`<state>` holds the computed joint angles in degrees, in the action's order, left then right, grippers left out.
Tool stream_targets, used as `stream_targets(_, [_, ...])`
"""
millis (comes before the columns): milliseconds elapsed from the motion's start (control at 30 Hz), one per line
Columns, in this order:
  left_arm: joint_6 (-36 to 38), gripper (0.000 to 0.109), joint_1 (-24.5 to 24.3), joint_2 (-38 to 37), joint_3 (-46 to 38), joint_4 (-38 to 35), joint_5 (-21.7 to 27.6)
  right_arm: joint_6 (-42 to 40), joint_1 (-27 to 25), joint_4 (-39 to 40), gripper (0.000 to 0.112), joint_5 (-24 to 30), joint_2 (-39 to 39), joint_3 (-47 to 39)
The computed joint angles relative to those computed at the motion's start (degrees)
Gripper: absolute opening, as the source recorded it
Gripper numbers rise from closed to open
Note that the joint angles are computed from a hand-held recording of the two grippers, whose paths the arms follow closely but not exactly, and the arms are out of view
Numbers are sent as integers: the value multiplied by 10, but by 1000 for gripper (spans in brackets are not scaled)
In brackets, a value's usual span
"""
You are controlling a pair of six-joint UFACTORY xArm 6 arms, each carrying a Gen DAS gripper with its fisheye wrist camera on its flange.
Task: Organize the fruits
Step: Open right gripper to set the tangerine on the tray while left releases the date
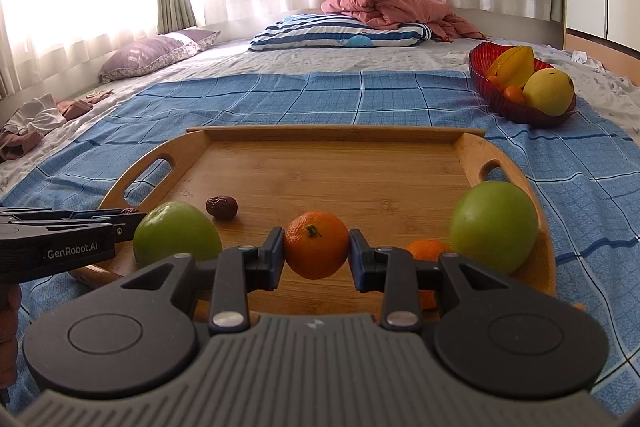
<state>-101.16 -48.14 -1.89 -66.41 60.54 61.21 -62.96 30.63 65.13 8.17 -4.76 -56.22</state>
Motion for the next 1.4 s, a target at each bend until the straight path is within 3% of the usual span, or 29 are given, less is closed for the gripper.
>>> stream_targets(400, [10, 23, 9, 9, -2, -15, -11, 92, -4, -90, 39, 0, 14, 1])
stream_targets(933, [19, 24, 6, 23, -13, -15, -5, 97, -1, -100, 40, -7, 20, 3])
stream_targets(1100, [19, 28, 4, 25, -16, -16, 1, 76, 4, -84, 45, -17, 18, 6])
stream_targets(1200, [16, 30, 5, 24, -15, -19, 1, 48, 7, -58, 58, -23, 15, 6])
stream_targets(1400, [10, 39, 4, 13, -6, -20, -9, -12, 13, -7, 66, -33, 0, 14])
